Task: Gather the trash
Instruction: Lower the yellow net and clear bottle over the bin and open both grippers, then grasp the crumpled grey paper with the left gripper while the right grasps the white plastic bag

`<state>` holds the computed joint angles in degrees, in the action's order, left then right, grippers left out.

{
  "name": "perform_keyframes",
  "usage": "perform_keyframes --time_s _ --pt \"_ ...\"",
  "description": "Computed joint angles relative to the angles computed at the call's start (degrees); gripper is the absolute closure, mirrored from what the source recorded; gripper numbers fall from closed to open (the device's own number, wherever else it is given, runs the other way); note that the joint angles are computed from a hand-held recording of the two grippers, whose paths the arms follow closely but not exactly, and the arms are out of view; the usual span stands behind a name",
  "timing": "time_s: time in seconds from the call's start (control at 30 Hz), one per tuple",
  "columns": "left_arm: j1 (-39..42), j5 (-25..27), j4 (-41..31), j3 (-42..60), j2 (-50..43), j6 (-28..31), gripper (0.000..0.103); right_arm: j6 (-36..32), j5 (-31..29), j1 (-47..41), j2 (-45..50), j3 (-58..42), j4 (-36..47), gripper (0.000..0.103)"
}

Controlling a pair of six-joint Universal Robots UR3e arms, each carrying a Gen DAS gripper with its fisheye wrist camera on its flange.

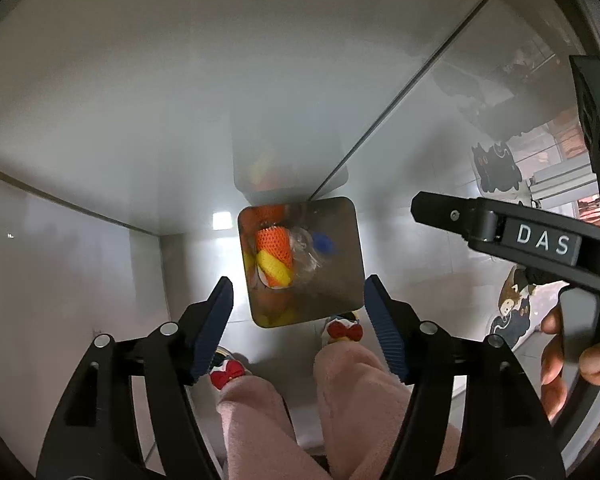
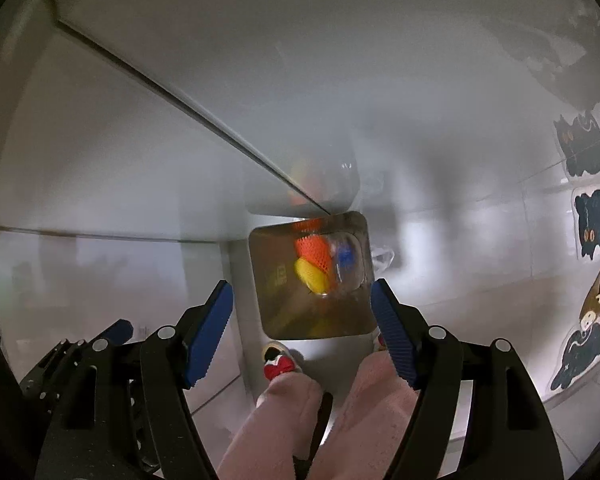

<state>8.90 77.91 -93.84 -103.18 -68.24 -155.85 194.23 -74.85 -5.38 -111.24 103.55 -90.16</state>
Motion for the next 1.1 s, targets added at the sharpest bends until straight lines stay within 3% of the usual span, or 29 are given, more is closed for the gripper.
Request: perform_keyframes --time_s 0.27,0.43,0.67,0.97,1.1 --pt "4.89 -0.77 -8.96 9.13 3.14 4.62 0.023 0.28 -1.57 1.59 -1.16 -7.06 5.04 0.030" --pt "9.25 -2.90 -15.99 18.93 3.20 7.14 0.014 -1.20 -3.15 2.14 -1.37 -18.91 10.79 0.015" --pt "14.95 -7.11 -23.53 35.65 0.43 9.38 0.011 -2.32 -3.76 1.59 2.14 -36.10 14.58 0.011" --pt "15.83 -11.72 -29.19 65.53 -13.50 7.54 0.010 -2.94 -3.27 -0.84 16.32 -62.83 17.51 0.006" --pt "14.14 -12.84 -29.82 77.19 -21.63 5.25 0.011 -3.28 -4.10 -0.52 27.65 -79.33 20.36 0.006"
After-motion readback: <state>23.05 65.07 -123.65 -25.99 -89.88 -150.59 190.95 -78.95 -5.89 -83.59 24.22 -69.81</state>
